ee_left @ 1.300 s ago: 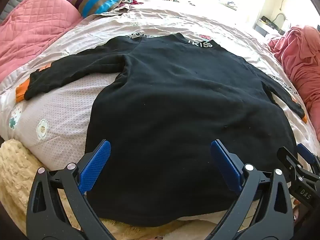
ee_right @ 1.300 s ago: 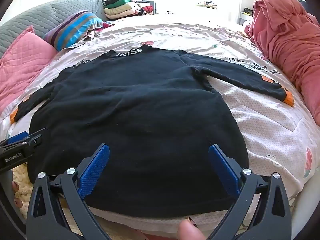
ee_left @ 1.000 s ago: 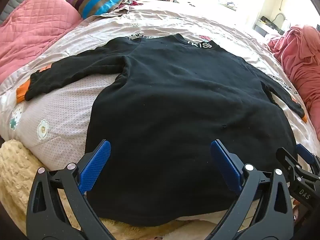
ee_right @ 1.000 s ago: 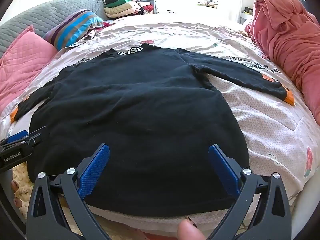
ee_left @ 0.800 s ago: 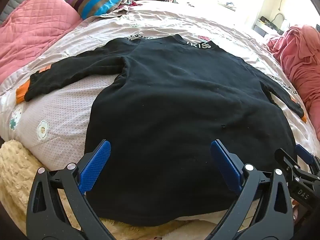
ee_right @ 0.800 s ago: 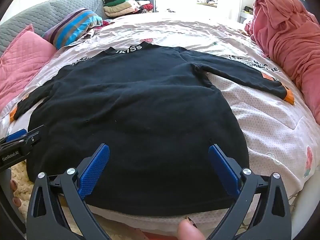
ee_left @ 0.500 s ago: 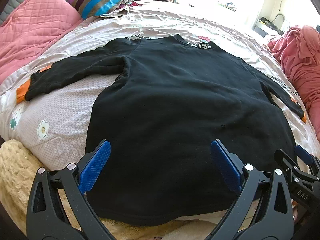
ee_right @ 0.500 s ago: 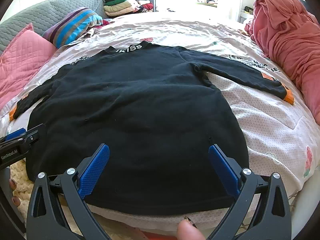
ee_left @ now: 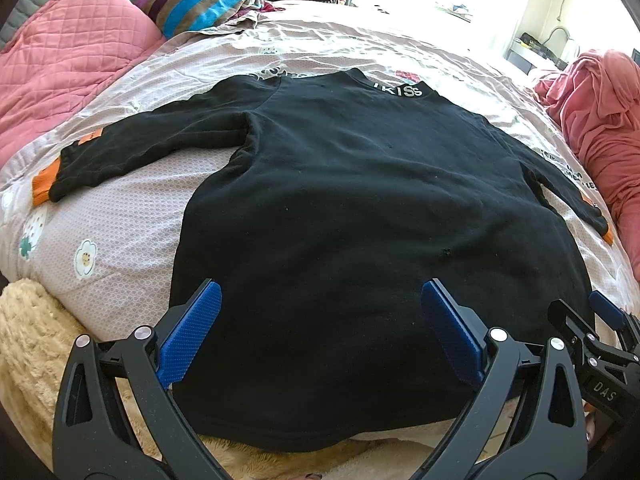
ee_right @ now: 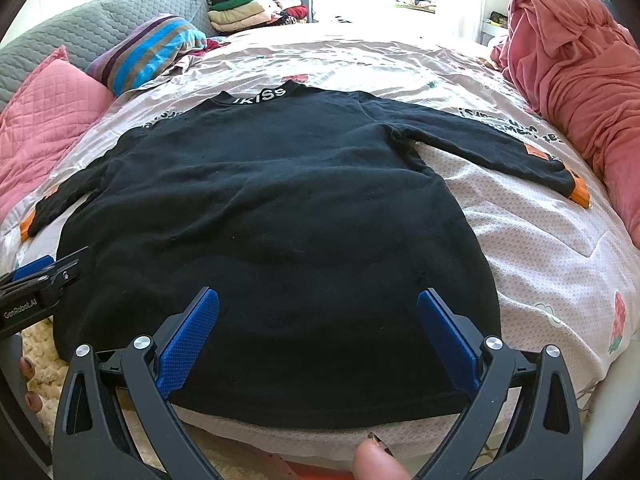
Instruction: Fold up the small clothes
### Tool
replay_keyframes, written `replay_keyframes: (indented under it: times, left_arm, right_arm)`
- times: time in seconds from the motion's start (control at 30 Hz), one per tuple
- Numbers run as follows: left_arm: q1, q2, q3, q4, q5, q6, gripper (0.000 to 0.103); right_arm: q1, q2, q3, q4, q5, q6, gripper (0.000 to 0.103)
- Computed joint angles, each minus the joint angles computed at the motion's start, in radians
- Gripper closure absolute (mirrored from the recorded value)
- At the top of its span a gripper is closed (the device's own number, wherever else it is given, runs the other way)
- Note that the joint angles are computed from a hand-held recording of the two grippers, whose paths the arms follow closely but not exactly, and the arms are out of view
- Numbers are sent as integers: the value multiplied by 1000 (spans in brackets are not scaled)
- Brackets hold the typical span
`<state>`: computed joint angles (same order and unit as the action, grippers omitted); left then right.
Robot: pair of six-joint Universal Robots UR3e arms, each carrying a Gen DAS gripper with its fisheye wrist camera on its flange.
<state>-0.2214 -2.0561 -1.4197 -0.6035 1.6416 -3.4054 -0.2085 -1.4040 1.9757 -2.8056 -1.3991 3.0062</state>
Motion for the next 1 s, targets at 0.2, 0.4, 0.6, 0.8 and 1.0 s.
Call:
replay_keyframes:
  times: [0.2, 0.4, 0.6, 0.8, 1.0]
  left_arm:
    - [1, 0, 0, -1, -1, 1, 9]
    - [1, 0, 0, -1, -1, 2, 9]
    - [1, 2, -2, -1, 0, 4, 9]
    - [3, 4, -1, 0, 2, 8, 9]
    - [2, 2, 2, -2, 6, 11, 9]
  right_arm:
    - [4, 2, 0, -3, -1, 1, 4]
    - [4, 3, 0, -7, -2, 6, 4]
    - [0, -3, 6, -6, 0, 5, 4]
    - [-2, -2, 4, -4, 2, 1, 4]
    - [-4, 6, -7, 0, 5, 2, 4]
